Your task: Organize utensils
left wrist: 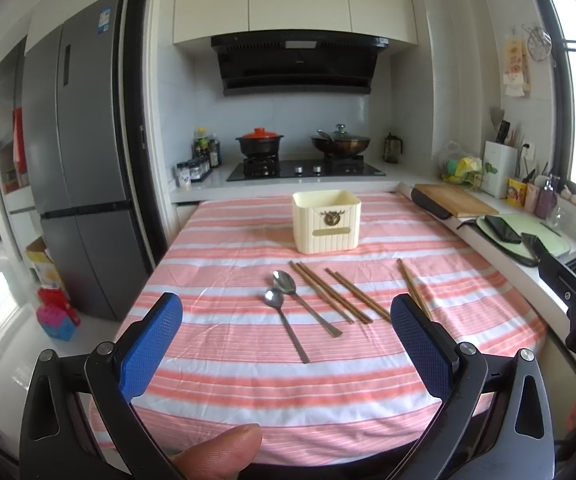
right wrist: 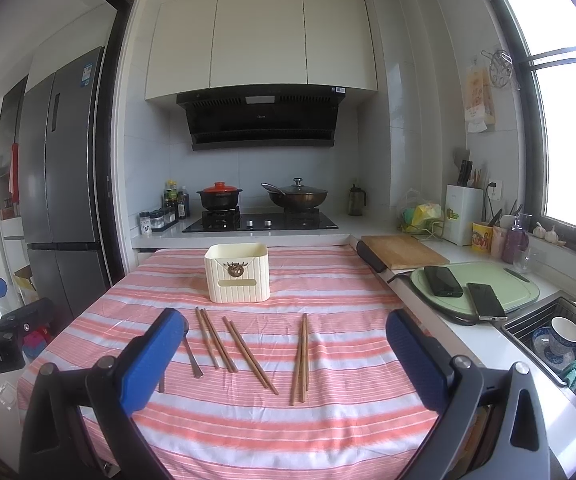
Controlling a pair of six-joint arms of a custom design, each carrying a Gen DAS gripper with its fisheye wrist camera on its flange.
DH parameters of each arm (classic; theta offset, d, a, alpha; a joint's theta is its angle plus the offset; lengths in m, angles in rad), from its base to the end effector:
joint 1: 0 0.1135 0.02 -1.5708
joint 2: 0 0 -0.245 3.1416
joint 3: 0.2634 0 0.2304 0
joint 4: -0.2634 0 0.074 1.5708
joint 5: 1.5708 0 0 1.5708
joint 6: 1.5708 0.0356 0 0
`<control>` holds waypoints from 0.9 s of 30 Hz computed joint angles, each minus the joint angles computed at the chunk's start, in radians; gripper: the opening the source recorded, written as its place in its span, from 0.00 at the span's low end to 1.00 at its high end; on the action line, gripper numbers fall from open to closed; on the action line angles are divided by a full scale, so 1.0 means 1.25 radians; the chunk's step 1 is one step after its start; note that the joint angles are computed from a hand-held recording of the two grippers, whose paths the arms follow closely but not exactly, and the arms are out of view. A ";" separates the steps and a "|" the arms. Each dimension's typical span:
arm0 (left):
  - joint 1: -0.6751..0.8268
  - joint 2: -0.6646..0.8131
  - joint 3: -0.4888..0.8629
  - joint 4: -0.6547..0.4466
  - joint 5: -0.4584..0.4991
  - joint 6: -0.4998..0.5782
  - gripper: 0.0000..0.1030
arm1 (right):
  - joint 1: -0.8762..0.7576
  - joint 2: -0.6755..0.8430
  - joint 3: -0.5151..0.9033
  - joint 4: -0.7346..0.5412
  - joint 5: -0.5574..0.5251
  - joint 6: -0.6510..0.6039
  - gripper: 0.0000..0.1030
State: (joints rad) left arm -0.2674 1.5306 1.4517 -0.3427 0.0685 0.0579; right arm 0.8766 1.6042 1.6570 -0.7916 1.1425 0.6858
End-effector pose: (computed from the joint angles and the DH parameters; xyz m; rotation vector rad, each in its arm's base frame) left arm 0.3240 -0.0913 0.3558 0.3670 1.9630 -0.2032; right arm 0.2250 0.2197 0.3702 0.3357 1.8318 -0.2603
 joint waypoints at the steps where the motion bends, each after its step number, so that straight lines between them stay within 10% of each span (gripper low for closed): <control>1: 0.002 0.002 0.002 -0.001 0.002 0.001 1.00 | -0.001 0.001 0.001 0.000 -0.002 0.000 1.00; 27: 0.002 0.028 0.027 -0.012 0.004 0.006 1.00 | -0.024 0.007 0.005 -0.014 -0.031 0.017 1.00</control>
State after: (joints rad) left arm -0.2650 1.5657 1.4859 -0.3581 0.0737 0.0658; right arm 0.8461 1.6130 1.6630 -0.8094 1.1042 0.7071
